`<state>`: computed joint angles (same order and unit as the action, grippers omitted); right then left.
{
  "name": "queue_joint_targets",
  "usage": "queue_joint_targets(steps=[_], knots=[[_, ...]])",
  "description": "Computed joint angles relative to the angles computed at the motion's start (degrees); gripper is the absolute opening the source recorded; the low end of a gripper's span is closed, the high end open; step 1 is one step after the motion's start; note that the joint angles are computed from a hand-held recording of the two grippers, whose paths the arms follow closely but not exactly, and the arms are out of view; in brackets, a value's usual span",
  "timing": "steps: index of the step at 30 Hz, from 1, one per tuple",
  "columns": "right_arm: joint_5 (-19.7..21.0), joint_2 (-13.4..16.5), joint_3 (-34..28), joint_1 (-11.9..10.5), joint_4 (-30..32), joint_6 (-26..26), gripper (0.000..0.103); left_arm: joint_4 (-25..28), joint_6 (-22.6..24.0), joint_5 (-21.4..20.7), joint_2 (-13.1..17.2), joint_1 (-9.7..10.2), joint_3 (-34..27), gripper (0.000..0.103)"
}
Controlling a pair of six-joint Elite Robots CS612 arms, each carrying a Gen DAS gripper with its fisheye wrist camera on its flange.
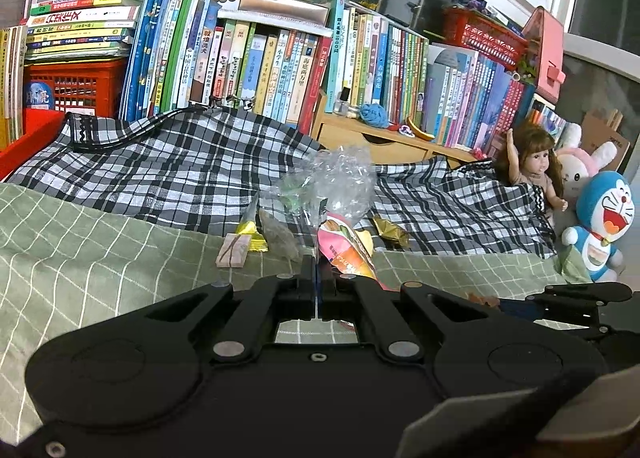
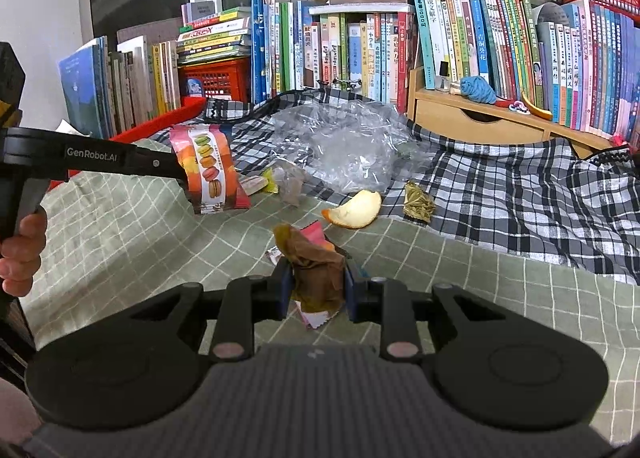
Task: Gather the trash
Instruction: 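Lift the orange wrapper and brown wrapper off the bed toward the bed edge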
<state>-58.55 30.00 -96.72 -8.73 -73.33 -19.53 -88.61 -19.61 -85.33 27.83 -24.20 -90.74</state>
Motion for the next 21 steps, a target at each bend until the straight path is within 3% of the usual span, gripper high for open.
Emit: queue_joint_targets(steps=[9,21], knots=[[0.7,0.8,-3.3,-0.4,2.1,-0.8,0.033,2.7,-1.8,-1.7,1.3,-0.88,-4.3,0.001],[2.2,1.8,-8.2,-1.6,5.2,-0.5,0.033,6.9,-1.2,1.0,2.3,-3.01,-10.0,0.002]])
